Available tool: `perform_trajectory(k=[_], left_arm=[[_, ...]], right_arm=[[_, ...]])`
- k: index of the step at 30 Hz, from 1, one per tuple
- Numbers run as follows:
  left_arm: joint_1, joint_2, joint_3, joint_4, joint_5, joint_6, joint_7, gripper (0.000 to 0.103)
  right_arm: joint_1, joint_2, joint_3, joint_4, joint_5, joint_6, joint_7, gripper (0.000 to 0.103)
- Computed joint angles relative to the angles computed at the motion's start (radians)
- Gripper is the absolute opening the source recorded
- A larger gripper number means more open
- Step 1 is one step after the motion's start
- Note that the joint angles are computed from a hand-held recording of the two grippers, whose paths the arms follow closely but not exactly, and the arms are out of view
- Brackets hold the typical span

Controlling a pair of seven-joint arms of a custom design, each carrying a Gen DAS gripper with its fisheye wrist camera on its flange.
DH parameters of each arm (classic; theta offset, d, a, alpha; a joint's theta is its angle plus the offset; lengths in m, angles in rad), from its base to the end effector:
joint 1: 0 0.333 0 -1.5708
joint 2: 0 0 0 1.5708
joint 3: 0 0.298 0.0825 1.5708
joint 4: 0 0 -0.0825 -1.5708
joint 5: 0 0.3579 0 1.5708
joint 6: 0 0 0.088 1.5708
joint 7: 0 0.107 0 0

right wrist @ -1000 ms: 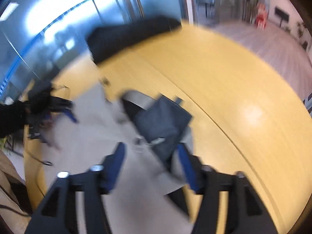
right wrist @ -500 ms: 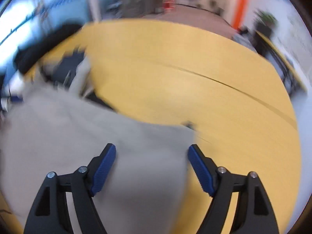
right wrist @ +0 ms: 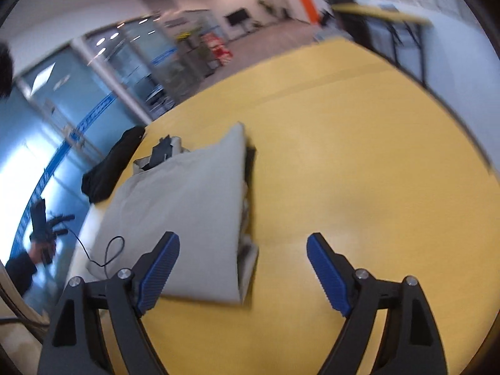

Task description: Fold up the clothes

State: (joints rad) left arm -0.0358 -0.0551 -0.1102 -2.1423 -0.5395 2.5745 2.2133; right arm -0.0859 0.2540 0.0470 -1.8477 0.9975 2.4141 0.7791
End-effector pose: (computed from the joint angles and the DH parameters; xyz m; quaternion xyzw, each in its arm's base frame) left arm 0.5400 -0.0715 0.4746 -0.5260 0.7955 -0.2827 0.1028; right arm 0.6226 -0.0216 0.4182 -0.6725 0.6237 0.0095 0.3984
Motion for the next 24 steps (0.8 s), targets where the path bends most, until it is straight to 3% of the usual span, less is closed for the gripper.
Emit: perform_trajectory(k=[5,9,11,16,18,19,20,21,22,24], left_arm=[[-0.020,0.145,-0.029,0.157,0.098,-0.032,0.046,0.103],[-0.041,0.336,-0.068,0.344,0.163,-0.071,0.124,0.103],[-0.056,0.432,-0.082,0.440,0.199,-0.093,0.145,0.103],[-0.080,0.684,-0.122,0.722,0.233,-0.183,0.188,0.103],[-0.090,0.748,-0.133,0.795,0.250,-0.215,0.226,0.103],[-0.093,0.763,-0.137,0.808,0.255,-0.217,0.244,0.103],[-0.089,0.773,-0.144,0.818,0.248,-0.221,0.259,0.103],[-0.083,0.782,-0.151,0.827,0.238,-0.225,0.273,0.103],[-0.077,0.787,-0.157,0.831,0.227,-0.227,0.285,0.103],[-0.067,0.787,-0.166,0.823,0.206,-0.218,0.312,0.103]], right_arm=[[0.049,-0.042,0.013,-0.210,0.117,0.081,0.131,0.088],[0.100,0.009,0.050,-0.216,0.239,0.185,0.212,0.088],[0.114,0.027,0.071,-0.209,0.351,0.254,0.172,0.087],[0.164,0.072,0.086,-0.160,0.456,0.385,0.190,0.087],[0.191,0.112,0.088,-0.111,0.397,0.417,0.237,0.080],[0.201,0.131,0.092,-0.087,0.361,0.432,0.265,0.071],[0.206,0.149,0.099,-0.068,0.327,0.446,0.290,0.054],[0.197,0.163,0.112,-0.054,0.325,0.450,0.301,0.047],[0.187,0.175,0.128,-0.040,0.330,0.455,0.306,0.041],[0.135,0.174,0.178,-0.033,0.468,0.460,0.198,0.024]])
